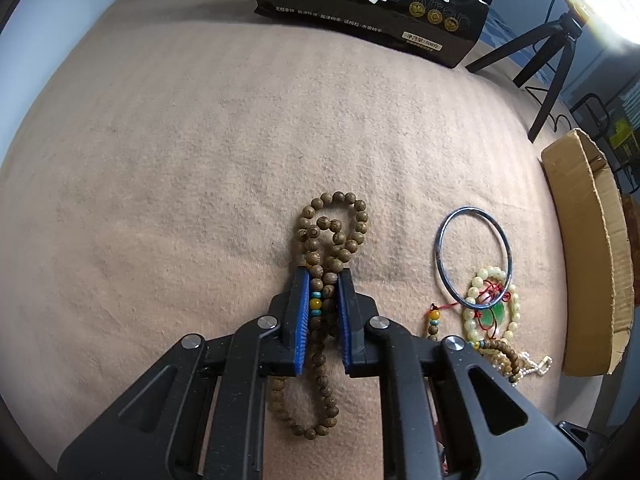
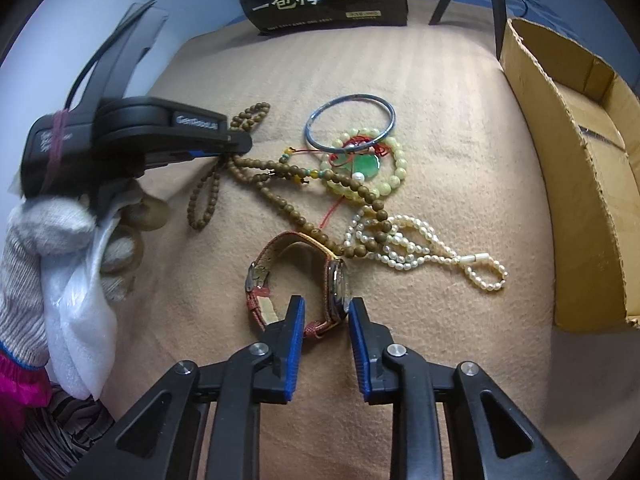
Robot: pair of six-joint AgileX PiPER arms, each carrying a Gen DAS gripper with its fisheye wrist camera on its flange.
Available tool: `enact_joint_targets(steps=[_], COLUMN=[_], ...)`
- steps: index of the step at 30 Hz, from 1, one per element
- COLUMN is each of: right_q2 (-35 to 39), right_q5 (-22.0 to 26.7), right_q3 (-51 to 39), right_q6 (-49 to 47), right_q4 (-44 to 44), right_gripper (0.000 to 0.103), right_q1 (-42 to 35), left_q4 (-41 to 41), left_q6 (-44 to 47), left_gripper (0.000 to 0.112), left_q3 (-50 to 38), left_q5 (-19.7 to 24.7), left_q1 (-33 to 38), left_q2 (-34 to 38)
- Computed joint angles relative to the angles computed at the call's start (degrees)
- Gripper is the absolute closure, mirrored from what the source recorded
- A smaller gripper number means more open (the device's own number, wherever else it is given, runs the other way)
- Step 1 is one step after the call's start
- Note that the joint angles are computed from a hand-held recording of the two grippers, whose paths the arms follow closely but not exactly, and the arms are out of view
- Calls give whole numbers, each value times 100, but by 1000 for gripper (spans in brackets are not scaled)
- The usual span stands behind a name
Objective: Organize jewelry
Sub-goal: 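Grasp and lift the brown bead strand with the left tool while the right tool lifts the watch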
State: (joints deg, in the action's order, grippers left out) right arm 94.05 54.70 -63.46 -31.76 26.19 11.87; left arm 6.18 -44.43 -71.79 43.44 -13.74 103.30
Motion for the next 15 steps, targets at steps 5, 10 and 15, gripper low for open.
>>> enact_joint_targets(steps=[5, 10, 15], right_q2=[81, -235, -525], right_q5=[82, 31, -21], right_q3=[-4, 117, 209], right_q6=[-34, -129, -190], right_q4=[196, 110, 105], right_gripper=[89, 92, 92], right_q1=[-202, -324, -508], left_q4=[-95, -4, -28], left_q6=[95, 11, 50], left_gripper=[101, 101, 101], left_q3=[560, 838, 877], left_q5=[-214, -33, 33], left_q1=[96, 15, -22], left_q2=[-558, -1336, -1793])
